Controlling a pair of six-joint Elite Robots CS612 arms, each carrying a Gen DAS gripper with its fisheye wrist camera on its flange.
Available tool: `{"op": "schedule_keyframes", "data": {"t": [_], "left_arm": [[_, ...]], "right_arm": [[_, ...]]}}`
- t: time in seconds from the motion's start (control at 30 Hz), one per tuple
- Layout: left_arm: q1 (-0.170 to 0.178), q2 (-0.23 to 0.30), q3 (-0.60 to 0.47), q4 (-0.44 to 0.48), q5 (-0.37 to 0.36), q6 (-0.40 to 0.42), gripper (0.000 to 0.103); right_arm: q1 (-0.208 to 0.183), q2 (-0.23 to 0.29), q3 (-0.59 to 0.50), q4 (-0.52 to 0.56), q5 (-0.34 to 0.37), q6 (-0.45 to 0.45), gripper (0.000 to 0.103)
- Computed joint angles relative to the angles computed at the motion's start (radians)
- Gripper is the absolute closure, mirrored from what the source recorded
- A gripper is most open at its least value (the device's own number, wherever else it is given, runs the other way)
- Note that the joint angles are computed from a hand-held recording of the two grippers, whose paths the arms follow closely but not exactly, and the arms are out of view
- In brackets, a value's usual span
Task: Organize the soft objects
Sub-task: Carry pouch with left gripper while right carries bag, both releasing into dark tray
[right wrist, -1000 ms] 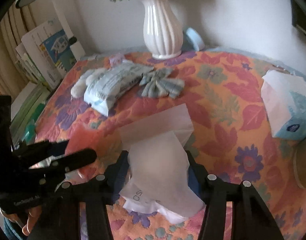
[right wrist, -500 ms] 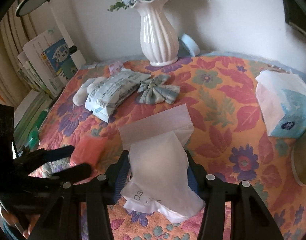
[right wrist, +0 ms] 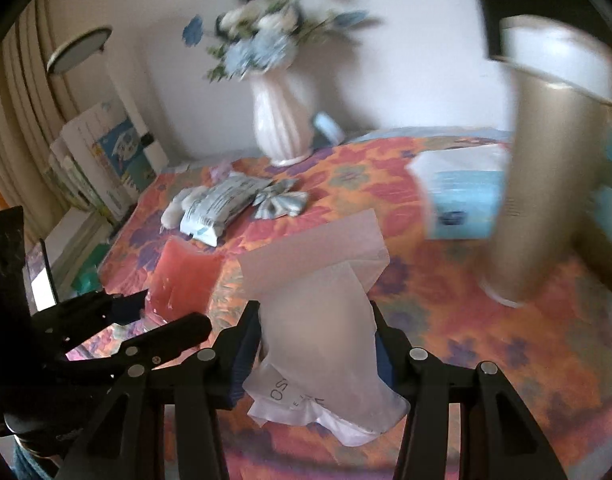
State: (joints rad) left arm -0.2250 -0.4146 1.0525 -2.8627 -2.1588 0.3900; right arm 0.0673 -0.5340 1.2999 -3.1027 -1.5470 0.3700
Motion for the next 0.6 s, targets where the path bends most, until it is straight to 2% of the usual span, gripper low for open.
{"op": "schedule_keyframes", "data": {"t": [0.17, 0.33, 0.47, 0.53, 0.6], "left_arm": [[-0.014, -0.036, 0.046, 0.055, -0.134, 0.051, 0.064], [-0.052, -0.068, 0.080, 0.102, -0.204, 0.130, 0.064], [-0.103, -0.094, 0.103, 0.100, -0.220, 0.173, 0.064], [-0.135, -0.098, 0.107, 0.046, -0.204, 0.164, 0.064], [-0.161, -0.093, 0.094, 0.015, -0.176, 0.138, 0.064]], "right_arm": [[-0.013, -0.088, 0.147, -0.066, -0.075, 0.035, 0.054], [-0.050, -0.160, 0.276, -0.157, -0.121, 0.123, 0.054], [-0.093, -0.208, 0.367, -0.243, -0.181, 0.192, 0.054], [-0.120, -0.225, 0.391, -0.260, -0.213, 0.223, 0.054], [-0.157, -0.234, 0.399, -0.278, -0.202, 0.265, 0.054]]}}
